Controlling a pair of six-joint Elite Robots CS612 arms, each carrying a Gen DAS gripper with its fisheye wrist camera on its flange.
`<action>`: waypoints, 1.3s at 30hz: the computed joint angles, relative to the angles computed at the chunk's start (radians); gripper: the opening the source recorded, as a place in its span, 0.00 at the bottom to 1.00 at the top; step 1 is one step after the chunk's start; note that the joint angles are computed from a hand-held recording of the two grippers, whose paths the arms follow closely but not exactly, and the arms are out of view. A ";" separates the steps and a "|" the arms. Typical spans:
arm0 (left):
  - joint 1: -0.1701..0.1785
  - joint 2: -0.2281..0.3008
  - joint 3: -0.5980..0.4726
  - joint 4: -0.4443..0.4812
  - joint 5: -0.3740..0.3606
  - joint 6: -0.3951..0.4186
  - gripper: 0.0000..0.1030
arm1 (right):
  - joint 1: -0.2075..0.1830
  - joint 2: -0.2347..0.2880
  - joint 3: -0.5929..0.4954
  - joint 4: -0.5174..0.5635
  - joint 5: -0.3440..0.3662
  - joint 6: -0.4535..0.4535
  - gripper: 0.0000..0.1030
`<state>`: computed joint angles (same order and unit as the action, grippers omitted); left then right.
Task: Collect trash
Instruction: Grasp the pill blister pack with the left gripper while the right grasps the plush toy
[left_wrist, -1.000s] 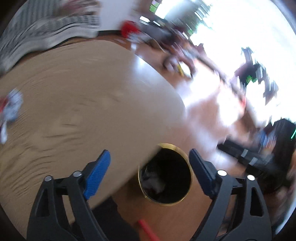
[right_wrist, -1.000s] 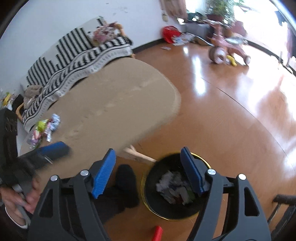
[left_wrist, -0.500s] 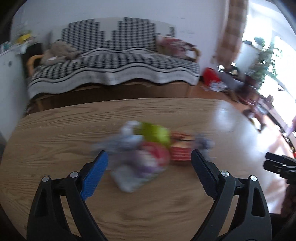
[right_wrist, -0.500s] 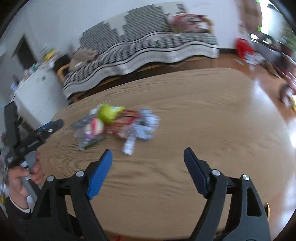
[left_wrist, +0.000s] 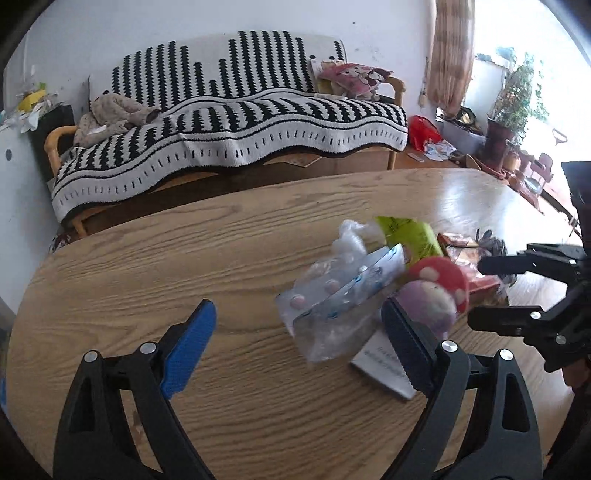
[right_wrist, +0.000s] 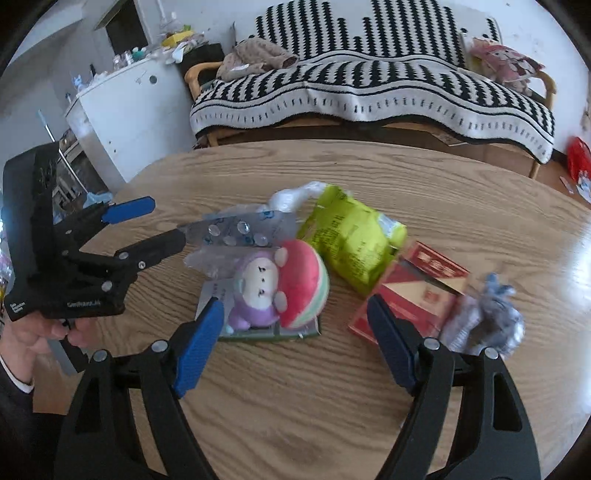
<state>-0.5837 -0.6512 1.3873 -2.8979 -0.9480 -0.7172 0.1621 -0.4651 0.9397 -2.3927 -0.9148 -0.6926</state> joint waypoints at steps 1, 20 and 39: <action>0.002 0.003 -0.002 -0.007 -0.006 0.008 0.86 | 0.001 0.003 -0.003 0.004 0.004 -0.006 0.75; 0.023 0.053 -0.074 0.024 -0.127 0.060 0.20 | 0.025 0.023 -0.035 0.028 -0.023 -0.037 0.54; -0.026 -0.027 -0.021 0.081 -0.034 -0.106 0.03 | -0.040 -0.069 0.100 -0.055 0.096 0.038 0.50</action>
<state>-0.6097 -0.6784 1.3668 -2.8171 -0.9824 -0.8237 0.1225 -0.5339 1.0396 -2.4473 -0.8190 -0.6542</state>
